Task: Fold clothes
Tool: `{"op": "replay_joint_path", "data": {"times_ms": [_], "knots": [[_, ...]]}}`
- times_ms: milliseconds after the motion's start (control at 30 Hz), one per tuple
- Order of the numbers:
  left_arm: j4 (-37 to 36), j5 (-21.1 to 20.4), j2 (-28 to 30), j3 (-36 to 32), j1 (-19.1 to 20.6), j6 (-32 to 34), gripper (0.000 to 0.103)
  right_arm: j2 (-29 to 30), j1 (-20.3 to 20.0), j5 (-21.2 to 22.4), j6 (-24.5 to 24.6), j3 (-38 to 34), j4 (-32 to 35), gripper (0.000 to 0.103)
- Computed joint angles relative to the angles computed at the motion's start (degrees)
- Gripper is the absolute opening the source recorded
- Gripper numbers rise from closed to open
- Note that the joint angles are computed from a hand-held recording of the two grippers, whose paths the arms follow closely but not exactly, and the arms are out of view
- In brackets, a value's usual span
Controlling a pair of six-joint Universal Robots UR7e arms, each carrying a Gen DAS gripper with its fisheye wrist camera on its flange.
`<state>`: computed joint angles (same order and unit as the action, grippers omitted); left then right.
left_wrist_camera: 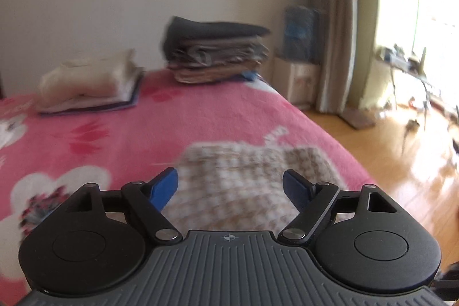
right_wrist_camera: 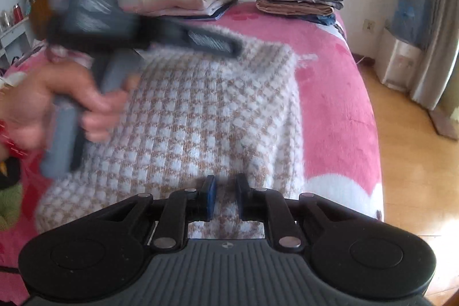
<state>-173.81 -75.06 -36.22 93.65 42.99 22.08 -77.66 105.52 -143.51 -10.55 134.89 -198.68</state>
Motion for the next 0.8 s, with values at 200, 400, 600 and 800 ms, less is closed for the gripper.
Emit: {"op": "replay_joint_path", "data": {"times_ms": [200,400,600,800], "knots": [[8.24,3.75,-7.98,5.71,0.61,-4.62,0.096,-0.61,-0.9,2.66,1.85,1.98,-3.43,0.015],[16.9,2.07,-11.5,7.57,1.37,-8.19,0.103,-1.86,-1.3,4.47,4.23,3.01,-3.1,0.015],[20.08,4.17,-11.16,7.06,1.19,-11.09,0.103,-0.82,-0.55,3.02,4.01,2.61,-3.36,0.015],[20.42,6.95,-11.86,7.61,0.81,-12.34,0.103,-0.66,-0.62,2.98,3.78,2.62,-3.64,0.015]]}}
